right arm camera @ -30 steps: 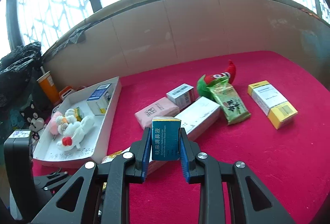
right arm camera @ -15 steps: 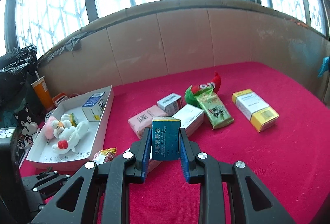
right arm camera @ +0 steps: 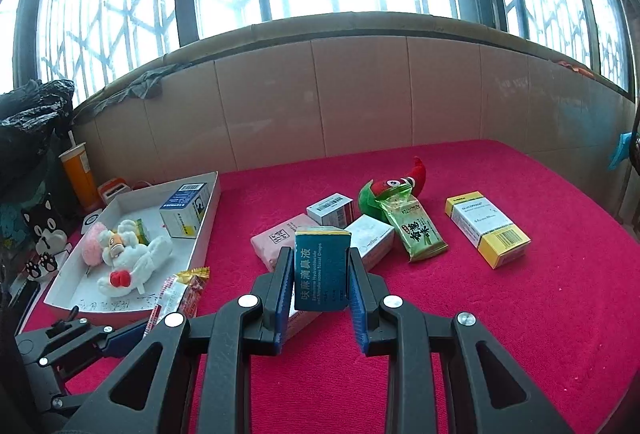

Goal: Organize objects
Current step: 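Close left tool on the snack bar and lift both items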

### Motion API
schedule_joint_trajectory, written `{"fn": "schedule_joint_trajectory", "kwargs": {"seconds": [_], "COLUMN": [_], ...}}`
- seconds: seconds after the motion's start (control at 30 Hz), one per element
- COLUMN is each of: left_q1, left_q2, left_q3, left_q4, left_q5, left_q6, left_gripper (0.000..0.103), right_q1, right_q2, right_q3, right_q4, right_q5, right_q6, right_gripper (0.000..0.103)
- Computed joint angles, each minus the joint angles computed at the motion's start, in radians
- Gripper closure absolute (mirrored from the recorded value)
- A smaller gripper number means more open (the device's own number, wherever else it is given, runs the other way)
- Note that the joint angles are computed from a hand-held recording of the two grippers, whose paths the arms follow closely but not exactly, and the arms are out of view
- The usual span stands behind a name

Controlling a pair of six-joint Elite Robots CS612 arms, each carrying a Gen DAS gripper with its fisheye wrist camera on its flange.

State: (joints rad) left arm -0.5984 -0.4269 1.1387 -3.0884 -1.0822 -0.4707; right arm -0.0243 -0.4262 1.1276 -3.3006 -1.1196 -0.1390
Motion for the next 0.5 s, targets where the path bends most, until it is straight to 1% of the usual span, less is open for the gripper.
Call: {"fn": "schedule_joint_trajectory", "kwargs": {"seconds": [0.17,0.33,0.5], "left_q1": [-0.002,-0.005,-0.005], "left_q2": [0.006,0.003,-0.005], "left_q3": [-0.011,0.0,0.018], "left_q4": [-0.01,-0.038,-0.066], "left_q5": [0.009,0.024,0.039], "left_q6": [0.01,0.026,0.023], "left_gripper": [0.076,0.076,0.076], "right_q1": [0.002,0.002,0.006], "right_q2": [-0.003,-0.006,-0.012], "right_q3": [0.006,0.013,0.026], "right_q4": [-0.009,-0.023,-0.039], "right_q5": [-0.015,0.001,0.002], "right_q6": [0.003,-0.007,-0.025], "right_gripper": [0.076,0.076,0.076]}}
